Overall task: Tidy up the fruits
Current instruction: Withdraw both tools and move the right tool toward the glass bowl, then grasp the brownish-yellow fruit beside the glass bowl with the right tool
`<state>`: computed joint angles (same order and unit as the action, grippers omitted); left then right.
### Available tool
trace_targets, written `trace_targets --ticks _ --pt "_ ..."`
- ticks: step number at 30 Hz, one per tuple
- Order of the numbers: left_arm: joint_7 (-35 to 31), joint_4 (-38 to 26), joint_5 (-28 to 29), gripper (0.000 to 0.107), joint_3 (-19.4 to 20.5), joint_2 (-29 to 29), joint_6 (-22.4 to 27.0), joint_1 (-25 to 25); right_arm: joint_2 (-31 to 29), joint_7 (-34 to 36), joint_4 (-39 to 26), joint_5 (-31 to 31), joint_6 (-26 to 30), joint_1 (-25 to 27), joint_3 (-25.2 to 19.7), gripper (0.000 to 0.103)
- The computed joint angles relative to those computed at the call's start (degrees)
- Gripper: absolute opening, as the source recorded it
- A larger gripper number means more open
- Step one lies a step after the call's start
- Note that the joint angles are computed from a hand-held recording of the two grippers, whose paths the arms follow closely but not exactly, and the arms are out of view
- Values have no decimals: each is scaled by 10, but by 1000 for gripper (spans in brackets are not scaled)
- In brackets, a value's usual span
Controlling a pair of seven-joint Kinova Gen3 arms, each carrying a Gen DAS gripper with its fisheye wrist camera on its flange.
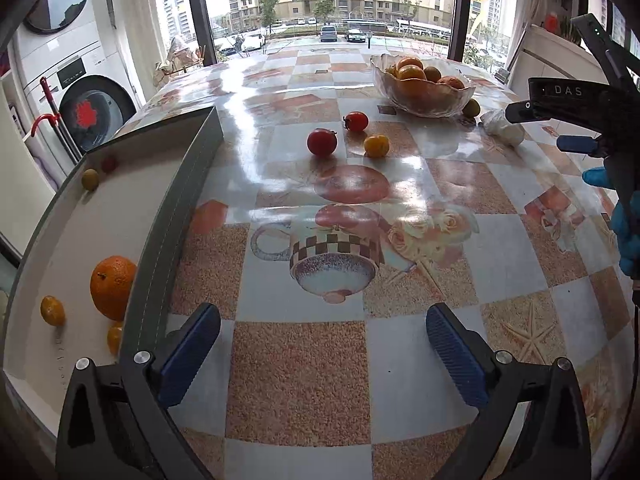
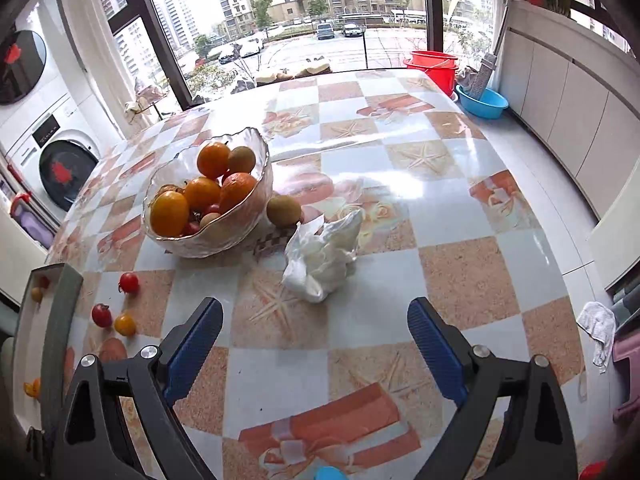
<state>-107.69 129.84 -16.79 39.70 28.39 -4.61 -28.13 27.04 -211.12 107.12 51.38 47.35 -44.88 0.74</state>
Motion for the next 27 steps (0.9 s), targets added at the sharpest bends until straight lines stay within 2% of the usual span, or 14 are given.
trace_targets --ticks 2,4,6,8,10,13,15,16,18,22,26,27 --pt "0 0 -1 103 3 1 1 -4 6 47 -11 -15 3 7 23 92" --pt "0 1 -1 103 3 1 1 -4 5 83 -14 -39 -17 -8 76 83" --pt "-1 -1 -1 103 3 3 2 -4 -5 126 -5 -53 -47 4 97 69" --pt "-1 0 -1 103 4 3 2 -5 -10 173 1 -29 -80 38 76 66" --pt "-1 -1 0 103 3 3 2 -4 -3 219 -2 18 -90 77 23 66" --pt "-2 -1 0 103 3 3 2 -4 23 289 -19 72 -66 118 -56 66" --pt "-2 -1 1 103 3 3 2 -3 32 336 -36 65 -57 155 -99 66" --pt "-2 -1 0 103 3 3 1 -4 34 359 -43 54 -60 167 -104 66" --pt "-2 -1 0 103 3 3 1 -4 42 399 -54 30 -79 169 -87 66" --pt "-3 -1 1 103 3 3 2 -4 43 459 -39 -9 -154 117 3 62" --pt "-3 -1 1 103 3 3 1 -4 32 499 -27 -24 -192 133 -4 29" --pt "-2 -1 1 103 3 3 2 -4 32 498 -27 -21 -188 135 -10 29"
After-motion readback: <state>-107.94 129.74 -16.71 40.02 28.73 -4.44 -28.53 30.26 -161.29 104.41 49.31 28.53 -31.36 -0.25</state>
